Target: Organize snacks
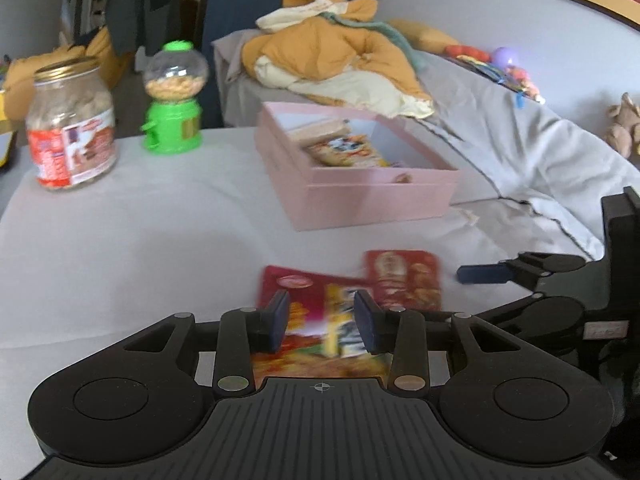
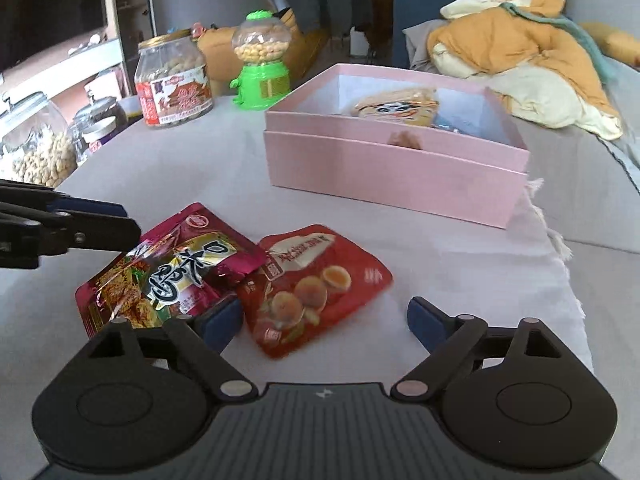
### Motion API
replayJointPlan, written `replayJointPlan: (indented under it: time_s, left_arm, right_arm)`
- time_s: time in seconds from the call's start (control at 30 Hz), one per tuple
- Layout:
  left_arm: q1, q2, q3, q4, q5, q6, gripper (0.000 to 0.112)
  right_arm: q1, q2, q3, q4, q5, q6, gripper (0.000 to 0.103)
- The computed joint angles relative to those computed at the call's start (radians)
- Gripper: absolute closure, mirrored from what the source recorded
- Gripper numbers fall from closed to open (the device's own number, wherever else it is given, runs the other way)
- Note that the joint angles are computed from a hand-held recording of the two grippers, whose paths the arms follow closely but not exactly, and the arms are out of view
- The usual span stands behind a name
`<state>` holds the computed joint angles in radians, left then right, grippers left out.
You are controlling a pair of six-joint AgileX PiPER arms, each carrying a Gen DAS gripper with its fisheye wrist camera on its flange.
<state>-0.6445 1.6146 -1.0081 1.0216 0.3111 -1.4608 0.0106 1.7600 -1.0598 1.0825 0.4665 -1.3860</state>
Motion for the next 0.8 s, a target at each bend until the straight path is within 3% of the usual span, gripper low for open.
replayJointPlan:
  time_s: [0.13,0.27,0.37,0.43,0.57,0.6,0.7,0.8]
  left_arm:
    - [-0.034,0.11,-0.158,-0.153,0.053,0.159,0.072]
    - [-0.06,0.268,-0.385,-0.39,0.141,0.46,0.072]
    - [-0.1,0.356,-0.511,-0.446,0.224,0.586,0.071]
    - [-0.143,0.414,-0.587,-0.403,0.301,0.626,0.067]
    - [-0.193,0.48,-0.695,-0.425,0.421,0.819,0.054]
    - [-0.2,0.488,-0.711,-0.438,0.439,0.86,0.049]
    - [-0.186,0.478,-0.699,-0.458,0.422,0.865,0.048]
    - [-0.169,0.472,-0.693,-0.396,0.427,0.78,0.05]
  right_arm:
    - [-0.043,-0.037,0.041,0.069,-0.023,-0.064,0.013]
    - [-0.094,-0.078,0.095,0.171,-0.097,-0.185,0.013]
    - [-0.14,-0.065,0.091,0.174,-0.143,-0.181,0.013]
    - [-0.173,-0.045,0.083,0.17,-0.157,-0.15,0.013]
    - [-0.269,0.02,-0.003,0.074,0.0,0.04,0.013]
    - [-0.277,0.027,-0.01,0.079,0.012,0.045,0.013]
    - [-0.279,0.038,-0.021,0.051,0.023,0.079,0.013]
    - [-0.276,0.041,-0.023,0.044,0.021,0.098,0.013]
